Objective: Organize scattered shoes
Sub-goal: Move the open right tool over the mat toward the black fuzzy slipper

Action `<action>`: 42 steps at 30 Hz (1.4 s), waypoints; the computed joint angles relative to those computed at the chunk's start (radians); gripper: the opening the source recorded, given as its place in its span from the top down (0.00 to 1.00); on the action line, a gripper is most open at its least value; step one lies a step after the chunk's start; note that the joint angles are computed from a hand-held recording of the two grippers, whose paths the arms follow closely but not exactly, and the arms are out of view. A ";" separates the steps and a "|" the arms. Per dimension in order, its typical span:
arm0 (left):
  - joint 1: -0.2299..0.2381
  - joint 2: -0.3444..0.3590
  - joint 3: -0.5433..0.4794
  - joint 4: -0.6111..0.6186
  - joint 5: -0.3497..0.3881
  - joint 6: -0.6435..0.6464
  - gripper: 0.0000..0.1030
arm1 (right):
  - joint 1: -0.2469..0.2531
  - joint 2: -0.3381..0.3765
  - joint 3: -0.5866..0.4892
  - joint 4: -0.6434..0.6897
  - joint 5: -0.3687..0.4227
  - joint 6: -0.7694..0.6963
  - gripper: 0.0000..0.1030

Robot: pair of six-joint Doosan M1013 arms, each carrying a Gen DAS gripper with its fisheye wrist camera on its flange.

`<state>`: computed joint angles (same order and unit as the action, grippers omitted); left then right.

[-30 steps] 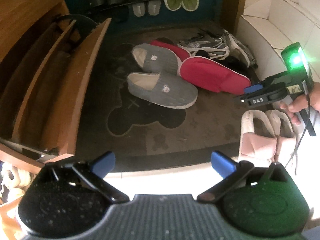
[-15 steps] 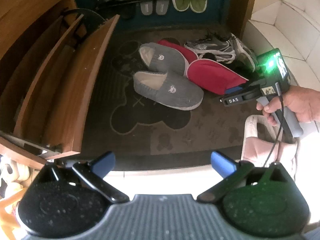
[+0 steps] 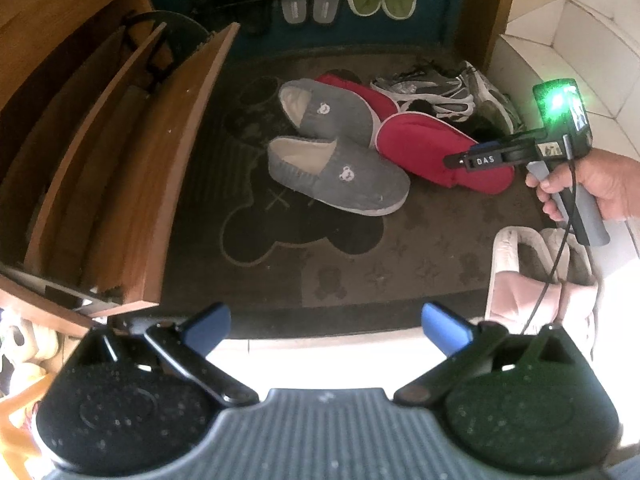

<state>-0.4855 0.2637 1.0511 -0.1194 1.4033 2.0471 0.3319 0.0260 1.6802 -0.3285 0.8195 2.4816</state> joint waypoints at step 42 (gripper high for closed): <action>-0.029 -0.009 0.053 0.035 -0.047 0.110 0.00 | -0.099 0.029 0.093 -0.317 0.047 0.759 0.46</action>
